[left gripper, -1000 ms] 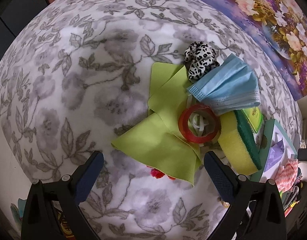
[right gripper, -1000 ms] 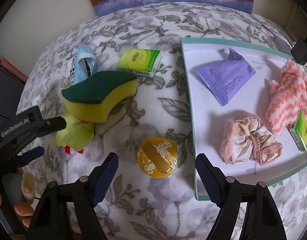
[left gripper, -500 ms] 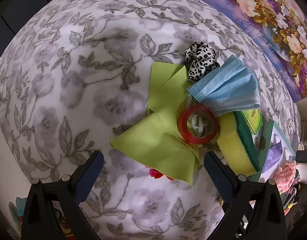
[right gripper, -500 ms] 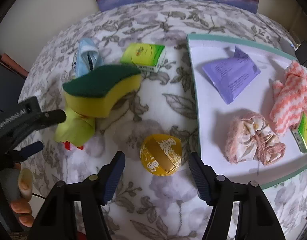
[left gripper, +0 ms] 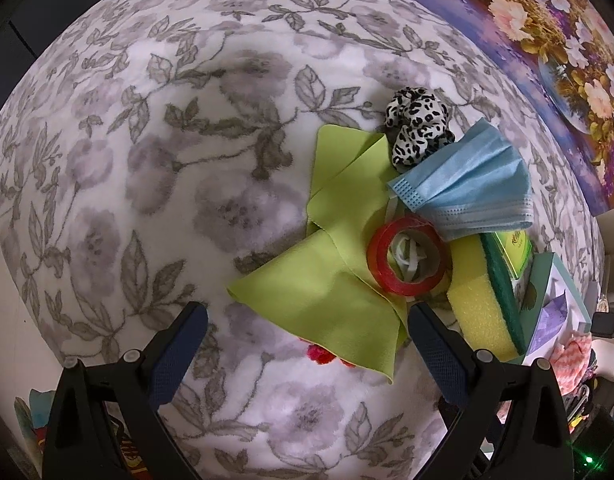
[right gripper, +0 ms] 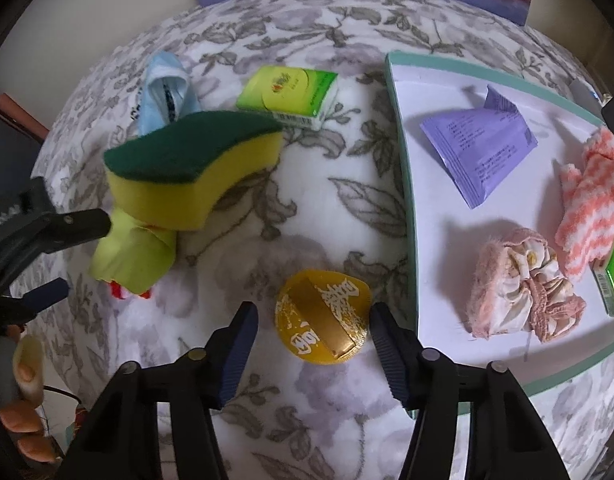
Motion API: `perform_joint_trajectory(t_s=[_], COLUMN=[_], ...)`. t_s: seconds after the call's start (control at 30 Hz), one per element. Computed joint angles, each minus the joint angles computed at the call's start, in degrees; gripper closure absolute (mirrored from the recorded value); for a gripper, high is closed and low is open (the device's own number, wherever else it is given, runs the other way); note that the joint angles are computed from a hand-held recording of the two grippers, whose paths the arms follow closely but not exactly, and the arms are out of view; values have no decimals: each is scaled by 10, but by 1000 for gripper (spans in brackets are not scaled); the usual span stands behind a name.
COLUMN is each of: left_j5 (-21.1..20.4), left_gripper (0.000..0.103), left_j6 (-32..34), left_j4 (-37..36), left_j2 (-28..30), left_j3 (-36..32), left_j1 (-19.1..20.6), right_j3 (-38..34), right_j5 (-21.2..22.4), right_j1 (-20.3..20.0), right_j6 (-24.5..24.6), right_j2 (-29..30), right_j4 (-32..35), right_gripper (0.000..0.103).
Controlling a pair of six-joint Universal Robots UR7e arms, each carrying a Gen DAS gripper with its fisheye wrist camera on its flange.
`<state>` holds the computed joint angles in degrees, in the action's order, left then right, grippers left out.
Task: Organize soft objects
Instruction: 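Lower the right gripper onto the yellow round tin and close it, then grasp the yellow-green cloth with the left gripper and lift while the right gripper lifts the tin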
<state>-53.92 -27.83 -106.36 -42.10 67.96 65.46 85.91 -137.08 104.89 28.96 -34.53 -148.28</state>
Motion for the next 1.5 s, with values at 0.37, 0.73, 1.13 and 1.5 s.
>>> perform_joint_trajectory(t_s=[0.37, 0.73, 1.13, 1.5], left_j5=[-7, -37, -32, -62], left_gripper=[3, 32, 95, 102], left_j6=[-10, -4, 39, 57], left_j4=[10, -51, -59, -92], left_j2=[13, 14, 39, 22], left_j3=[-18, -16, -27, -11], left_j1=[7, 19, 19, 22], right_j3=[6, 0, 0, -1], right_j5=[-1, -4, -1, -2], right_j1=[-9, -5, -7, -6], right_j6=[-3, -2, -5, -5], right_j2=[0, 0, -1, -1], right_j4=[-3, 11, 14, 17], right_gripper=[51, 52, 52, 52])
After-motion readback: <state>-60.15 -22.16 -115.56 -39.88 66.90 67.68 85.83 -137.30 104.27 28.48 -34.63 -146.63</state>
